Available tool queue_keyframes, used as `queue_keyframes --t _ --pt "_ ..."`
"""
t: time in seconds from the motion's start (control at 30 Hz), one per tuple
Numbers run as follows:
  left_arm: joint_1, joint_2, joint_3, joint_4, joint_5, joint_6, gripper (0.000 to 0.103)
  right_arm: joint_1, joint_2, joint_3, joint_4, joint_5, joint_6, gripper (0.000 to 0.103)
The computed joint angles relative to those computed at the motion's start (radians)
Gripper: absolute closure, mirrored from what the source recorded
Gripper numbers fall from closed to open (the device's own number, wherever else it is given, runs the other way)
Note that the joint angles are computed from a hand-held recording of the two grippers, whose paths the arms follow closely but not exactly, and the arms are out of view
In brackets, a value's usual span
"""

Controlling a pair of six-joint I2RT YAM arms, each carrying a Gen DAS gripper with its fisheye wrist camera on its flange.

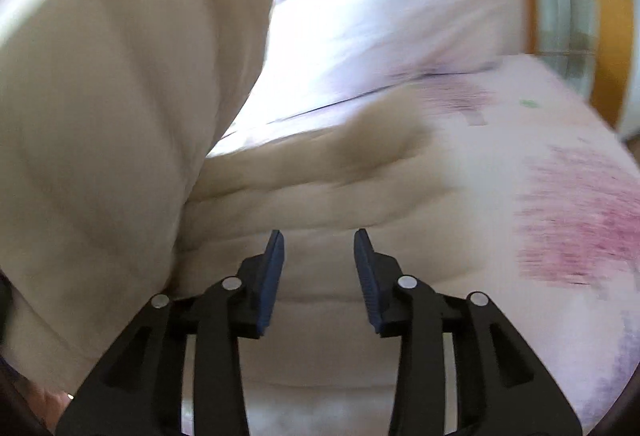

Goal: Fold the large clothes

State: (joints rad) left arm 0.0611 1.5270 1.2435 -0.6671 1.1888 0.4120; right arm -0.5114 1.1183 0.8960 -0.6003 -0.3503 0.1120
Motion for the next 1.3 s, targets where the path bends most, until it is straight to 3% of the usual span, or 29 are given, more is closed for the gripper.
queue_keyframes --t 0.13,0.27,0.33,0.57,0.8,0.83,0.87,0.9,1.03,1.1,1.13,1.17,1.23,1.3 --pt "-0.092 -0.047 -0.086 0.086 -0.121 -0.013 0.081 -0.254 0.053 0.075 -0.085 -0.223 -0.044 0.062" --pt "-0.216 -0.136 -0.203 0.246 -0.323 -0.024 0.081 -0.412 0.123 0.194 -0.265 -0.502 -0.185 0.046" --pt "-0.270 -0.170 -0.256 0.301 -0.407 -0.005 0.080 -0.399 0.219 0.291 -0.347 -0.577 -0.230 0.040" --pt "-0.451 -0.213 -0.389 0.466 -0.664 0.090 0.077 -0.271 0.311 0.462 -0.461 -0.507 -0.338 0.039" --pt "-0.523 -0.214 -0.467 0.553 -0.765 0.161 0.074 -0.155 0.411 0.500 -0.509 -0.380 -0.365 0.040" --pt "-0.526 -0.213 -0.473 0.563 -0.771 0.164 0.074 -0.152 0.424 0.495 -0.505 -0.385 -0.366 0.045" --pt "-0.528 -0.210 -0.474 0.567 -0.775 0.165 0.074 -0.150 0.430 0.489 -0.506 -0.386 -0.371 0.068" --pt "-0.520 -0.211 -0.472 0.558 -0.769 0.172 0.073 -0.151 0.438 0.483 -0.512 -0.386 -0.377 0.079" --pt "-0.425 -0.248 -0.394 0.359 -0.633 0.232 0.066 -0.183 0.438 0.471 -0.517 -0.409 -0.396 0.087" --pt "-0.307 -0.263 -0.316 0.162 -0.476 0.327 0.054 -0.191 0.428 0.462 -0.510 -0.403 -0.399 0.089" --pt "-0.241 -0.255 -0.263 0.047 -0.396 0.386 0.043 -0.193 0.425 0.456 -0.502 -0.398 -0.400 0.089" --pt "-0.151 -0.206 -0.162 -0.136 -0.293 0.486 0.038 -0.191 0.437 0.460 -0.491 -0.396 -0.397 0.090" --pt "-0.044 -0.085 0.016 -0.386 -0.192 0.600 0.037 -0.190 0.434 0.456 -0.486 -0.396 -0.401 0.090" --pt "0.013 0.025 0.166 -0.460 -0.147 0.528 0.036 -0.182 0.419 0.449 -0.476 -0.384 -0.398 0.092"
